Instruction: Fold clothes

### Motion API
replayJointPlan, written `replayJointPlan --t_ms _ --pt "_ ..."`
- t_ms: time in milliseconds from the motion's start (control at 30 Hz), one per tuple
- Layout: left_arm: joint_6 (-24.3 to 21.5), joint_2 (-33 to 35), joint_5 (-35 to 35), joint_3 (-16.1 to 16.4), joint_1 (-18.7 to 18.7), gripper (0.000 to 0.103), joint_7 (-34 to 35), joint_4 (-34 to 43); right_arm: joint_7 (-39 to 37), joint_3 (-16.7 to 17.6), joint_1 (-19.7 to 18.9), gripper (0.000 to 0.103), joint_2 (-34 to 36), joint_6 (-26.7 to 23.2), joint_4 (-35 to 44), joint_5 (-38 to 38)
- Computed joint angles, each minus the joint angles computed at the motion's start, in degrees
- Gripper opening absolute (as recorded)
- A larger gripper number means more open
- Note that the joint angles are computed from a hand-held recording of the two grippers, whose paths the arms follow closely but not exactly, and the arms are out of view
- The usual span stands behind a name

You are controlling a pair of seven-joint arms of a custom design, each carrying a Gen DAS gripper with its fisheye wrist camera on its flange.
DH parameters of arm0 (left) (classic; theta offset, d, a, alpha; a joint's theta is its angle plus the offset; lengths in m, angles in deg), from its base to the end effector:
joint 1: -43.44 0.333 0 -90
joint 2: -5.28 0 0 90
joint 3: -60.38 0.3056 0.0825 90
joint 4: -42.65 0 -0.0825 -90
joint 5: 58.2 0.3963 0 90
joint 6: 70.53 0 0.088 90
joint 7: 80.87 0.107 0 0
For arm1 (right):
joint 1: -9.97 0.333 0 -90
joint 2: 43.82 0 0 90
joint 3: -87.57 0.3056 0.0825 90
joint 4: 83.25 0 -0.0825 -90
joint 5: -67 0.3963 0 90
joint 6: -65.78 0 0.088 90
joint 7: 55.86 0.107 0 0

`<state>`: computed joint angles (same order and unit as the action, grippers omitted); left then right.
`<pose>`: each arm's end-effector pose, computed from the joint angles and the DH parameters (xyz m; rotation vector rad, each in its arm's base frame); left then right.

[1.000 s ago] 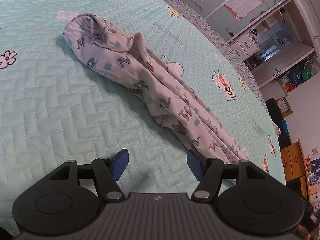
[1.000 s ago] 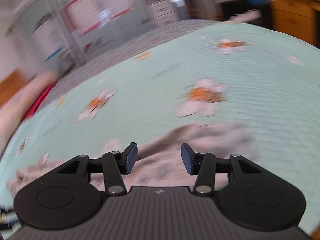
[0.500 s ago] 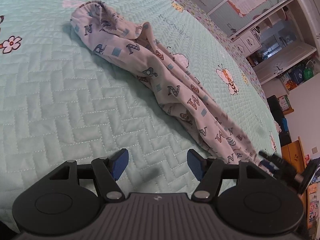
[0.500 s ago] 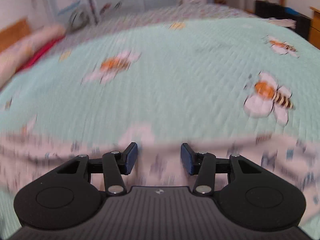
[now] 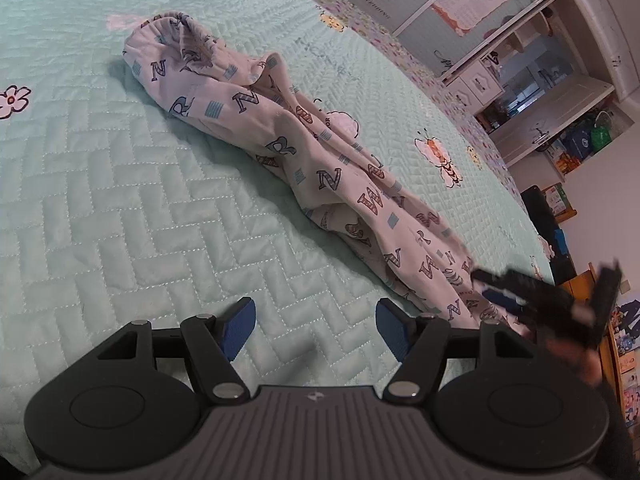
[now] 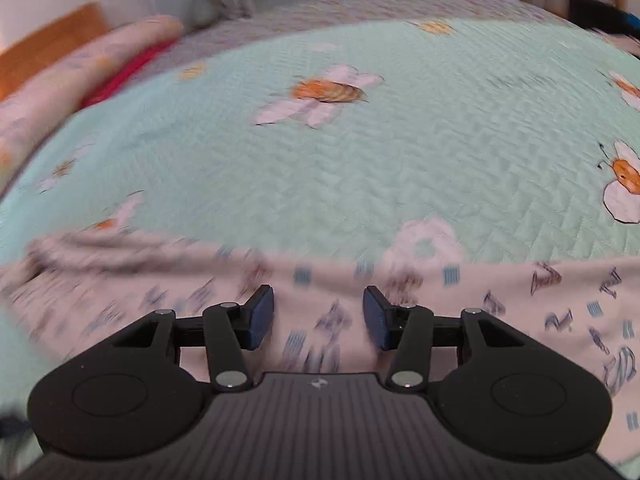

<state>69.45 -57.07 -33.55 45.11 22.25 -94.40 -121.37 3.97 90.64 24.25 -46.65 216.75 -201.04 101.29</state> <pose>0.2532 -0.1845 0.5098 -2.4826 0.7463 -1.0904 0.5707 0.1640 0.5111 -2.0046 1.3360 -0.2517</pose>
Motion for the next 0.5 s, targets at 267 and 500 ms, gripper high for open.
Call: replayJointPlan --t_ms 267,500 --pt "-2.19 -3.61 5.29 -4.37 0.85 0.069 -2.53 -2.49 -26.49 1.41 6.08 0.056 -7.37 -10.28 -1.62 17.86" --pt "-0.07 -7.11 9.93 -6.01 0.13 0.069 -5.61 -6.25 -17.58 6.23 11.59 0.056 -0.63 -16.88 5.57 13.19"
